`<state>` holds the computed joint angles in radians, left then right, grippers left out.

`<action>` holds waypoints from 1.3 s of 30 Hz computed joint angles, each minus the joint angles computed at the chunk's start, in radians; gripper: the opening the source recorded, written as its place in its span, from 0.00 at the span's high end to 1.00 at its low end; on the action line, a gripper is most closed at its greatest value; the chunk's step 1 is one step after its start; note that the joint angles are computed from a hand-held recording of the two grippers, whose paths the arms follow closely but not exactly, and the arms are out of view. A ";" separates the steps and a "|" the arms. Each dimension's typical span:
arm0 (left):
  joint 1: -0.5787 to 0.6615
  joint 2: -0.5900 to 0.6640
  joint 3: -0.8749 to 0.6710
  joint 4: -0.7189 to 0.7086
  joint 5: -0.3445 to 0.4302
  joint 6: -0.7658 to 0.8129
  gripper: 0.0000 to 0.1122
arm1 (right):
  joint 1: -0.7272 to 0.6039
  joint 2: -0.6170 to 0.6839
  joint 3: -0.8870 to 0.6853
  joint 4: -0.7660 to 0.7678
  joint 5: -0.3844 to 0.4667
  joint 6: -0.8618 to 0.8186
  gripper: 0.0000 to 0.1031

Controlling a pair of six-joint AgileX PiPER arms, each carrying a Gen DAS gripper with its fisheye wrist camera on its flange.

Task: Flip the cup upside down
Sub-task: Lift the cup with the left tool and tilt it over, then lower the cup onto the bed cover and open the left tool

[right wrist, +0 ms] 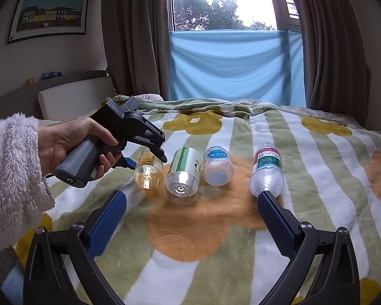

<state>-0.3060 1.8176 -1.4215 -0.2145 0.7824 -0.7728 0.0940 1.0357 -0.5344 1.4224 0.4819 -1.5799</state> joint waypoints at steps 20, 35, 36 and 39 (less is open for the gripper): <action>-0.449 -0.113 -0.097 0.121 0.269 -0.011 0.48 | -0.339 -0.150 -0.070 -0.355 0.297 0.386 0.00; -0.503 0.075 -0.137 0.092 0.197 -0.016 0.48 | -0.658 -0.125 -0.056 -0.440 0.559 0.292 0.00; -0.507 0.073 -0.138 0.099 0.195 -0.020 0.48 | -0.669 -0.118 -0.062 -0.438 0.571 0.289 0.00; -0.515 0.034 -0.108 0.127 0.178 -0.044 0.34 | -0.699 -0.101 -0.079 -0.434 0.609 0.290 0.00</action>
<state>-0.8208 1.8516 -1.5291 -0.0876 0.9600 -0.8171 -0.6050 0.9350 -0.6133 0.9883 1.0904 -1.2898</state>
